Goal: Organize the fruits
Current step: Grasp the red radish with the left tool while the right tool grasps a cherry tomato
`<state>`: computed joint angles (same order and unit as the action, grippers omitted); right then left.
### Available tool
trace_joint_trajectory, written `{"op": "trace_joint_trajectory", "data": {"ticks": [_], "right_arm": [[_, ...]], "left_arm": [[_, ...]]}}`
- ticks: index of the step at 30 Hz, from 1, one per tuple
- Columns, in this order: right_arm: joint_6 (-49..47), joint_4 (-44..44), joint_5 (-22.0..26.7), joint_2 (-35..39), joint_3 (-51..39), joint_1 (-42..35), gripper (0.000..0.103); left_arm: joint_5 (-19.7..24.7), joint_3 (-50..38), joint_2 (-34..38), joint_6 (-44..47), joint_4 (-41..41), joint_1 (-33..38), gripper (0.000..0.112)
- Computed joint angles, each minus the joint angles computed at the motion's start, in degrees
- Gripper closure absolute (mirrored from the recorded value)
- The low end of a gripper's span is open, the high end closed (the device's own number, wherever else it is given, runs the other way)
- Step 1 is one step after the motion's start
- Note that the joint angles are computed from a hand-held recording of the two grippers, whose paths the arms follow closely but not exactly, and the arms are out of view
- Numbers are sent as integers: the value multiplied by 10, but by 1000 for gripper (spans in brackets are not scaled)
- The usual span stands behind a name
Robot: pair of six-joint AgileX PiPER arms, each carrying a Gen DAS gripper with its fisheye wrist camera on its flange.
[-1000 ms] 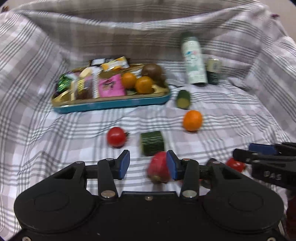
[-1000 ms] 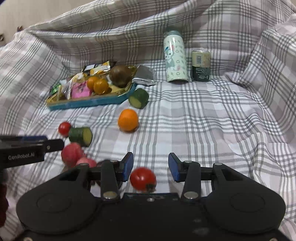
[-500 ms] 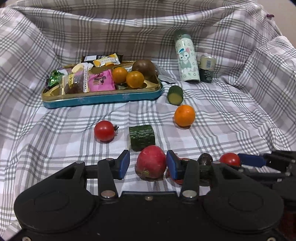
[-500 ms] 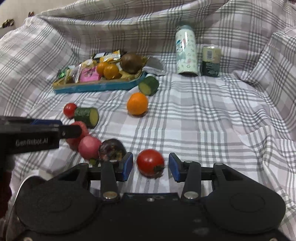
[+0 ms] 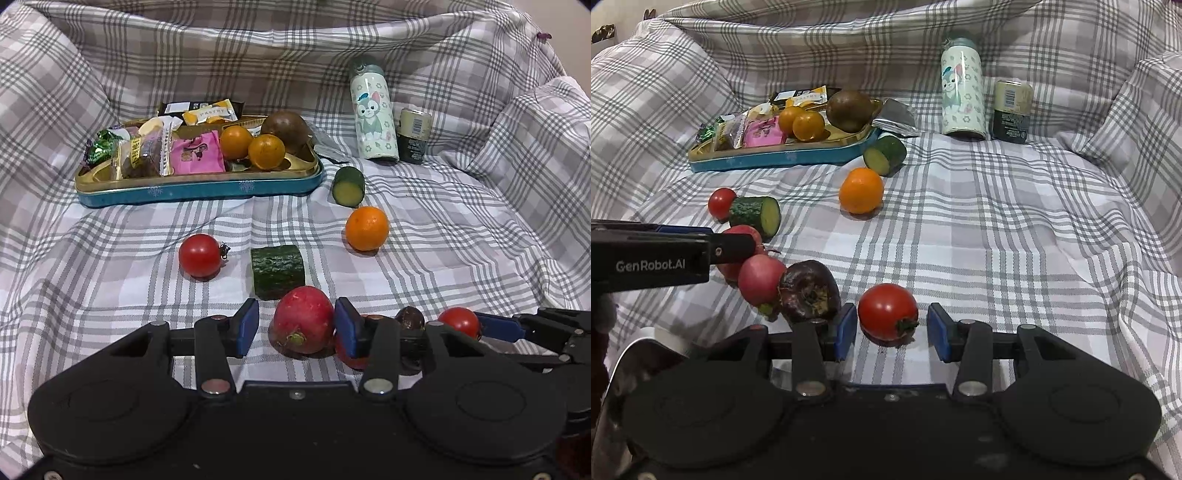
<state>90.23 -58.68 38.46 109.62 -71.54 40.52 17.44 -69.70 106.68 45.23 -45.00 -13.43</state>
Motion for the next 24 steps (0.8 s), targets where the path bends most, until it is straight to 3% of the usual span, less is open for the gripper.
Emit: {"op": "trace_joint_trajectory", "data": {"ticks": [4,6,13,19,24], "right_arm": [[-6,-8,8,7,-5,5,60],[-5,-15,10,8,-5,7,69],[6,-24,10,4,1,7,69],[21,-30,10,4,1,4,69],[43,-51,11,3,6,7,69]], "left_arm": [[8,-4,3,6,-17,5,58],[10,-4,5,10,-24,6,58],[23,-12,10,9,-37,10,58],[75,-27,21,42,-93,33,67],[45,-7,10,73,-113,23,67]]}}
